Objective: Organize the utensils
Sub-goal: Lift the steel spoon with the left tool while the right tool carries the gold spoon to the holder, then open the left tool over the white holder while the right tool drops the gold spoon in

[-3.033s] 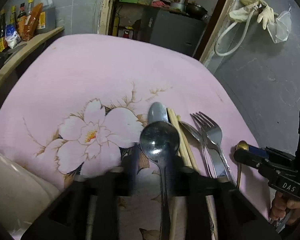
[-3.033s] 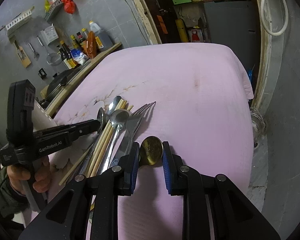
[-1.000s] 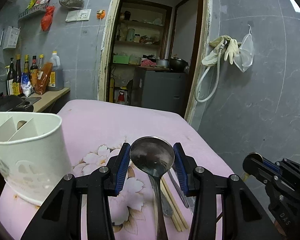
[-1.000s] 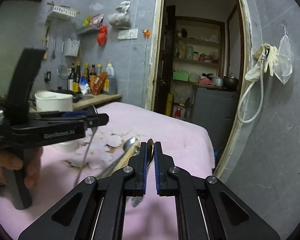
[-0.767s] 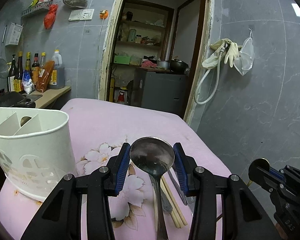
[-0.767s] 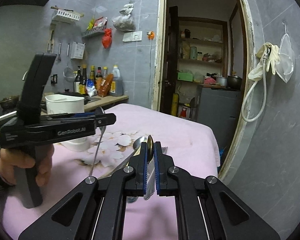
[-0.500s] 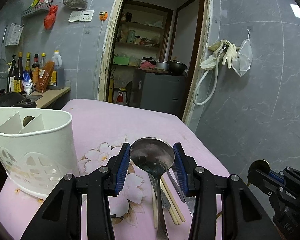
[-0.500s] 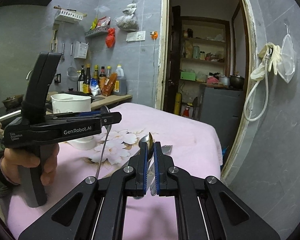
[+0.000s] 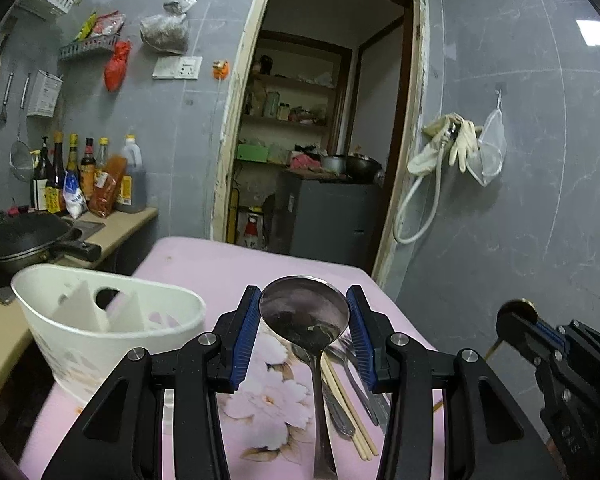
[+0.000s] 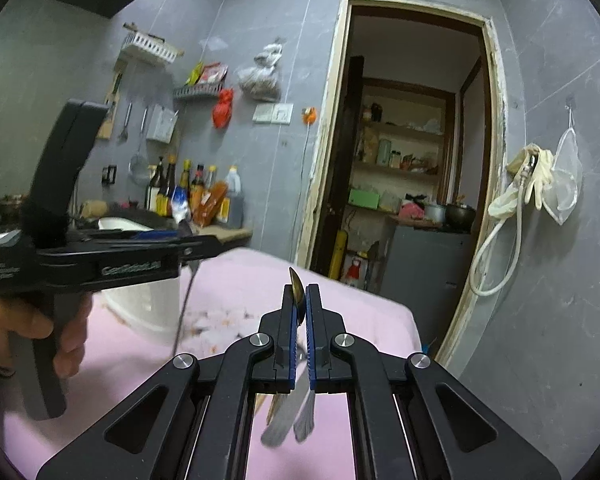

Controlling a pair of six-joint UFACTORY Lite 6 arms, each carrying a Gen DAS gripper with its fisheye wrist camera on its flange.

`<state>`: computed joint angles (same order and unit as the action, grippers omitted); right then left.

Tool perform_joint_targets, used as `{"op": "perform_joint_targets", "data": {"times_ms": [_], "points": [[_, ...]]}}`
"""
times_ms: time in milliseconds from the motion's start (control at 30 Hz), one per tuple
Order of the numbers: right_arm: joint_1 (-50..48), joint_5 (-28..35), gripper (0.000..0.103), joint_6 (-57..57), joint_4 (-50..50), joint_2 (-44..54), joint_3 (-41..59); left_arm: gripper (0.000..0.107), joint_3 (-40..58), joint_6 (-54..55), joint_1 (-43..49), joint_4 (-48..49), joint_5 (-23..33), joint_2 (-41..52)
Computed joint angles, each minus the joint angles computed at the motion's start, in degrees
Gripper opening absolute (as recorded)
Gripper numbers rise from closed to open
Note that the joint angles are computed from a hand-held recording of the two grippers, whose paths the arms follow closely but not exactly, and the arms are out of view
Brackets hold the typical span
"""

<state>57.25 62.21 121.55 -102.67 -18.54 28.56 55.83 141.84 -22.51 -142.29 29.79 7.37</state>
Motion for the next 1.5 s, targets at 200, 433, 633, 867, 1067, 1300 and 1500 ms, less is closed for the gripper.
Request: {"op": "perform_joint_targets", "data": {"times_ms": [200,433,633,867,1067,1300,1500], "points": [[-4.0,-2.1,0.002,-1.6,-5.5,3.7,7.8,0.038,1.5,-6.7,5.1,8.2,0.2,-3.9],[-8.1,-7.3,0.002,-2.0,-12.8,11.6,20.7,0.038,6.3,-16.3,14.1,18.8,2.7,-5.1],[-11.7,-14.5,0.002,-0.8,-19.1,22.0,35.8,0.038,15.3,-23.8,22.8,25.3,5.2,-1.0],[-14.5,-23.9,0.002,2.3,-21.8,32.8,49.6,0.038,26.7,-25.6,28.7,24.4,4.9,9.3],[-15.3,-29.2,0.002,1.2,-19.3,39.6,55.6,0.038,32.7,-21.3,29.1,19.7,3.8,17.7],[-16.0,-31.1,0.002,-0.2,-16.6,46.6,59.1,0.038,31.8,-8.9,26.6,8.5,4.3,22.9],[-17.0,-32.4,0.002,2.0,-17.6,50.2,59.2,0.038,29.4,-2.0,25.1,3.5,5.5,24.9]]}}
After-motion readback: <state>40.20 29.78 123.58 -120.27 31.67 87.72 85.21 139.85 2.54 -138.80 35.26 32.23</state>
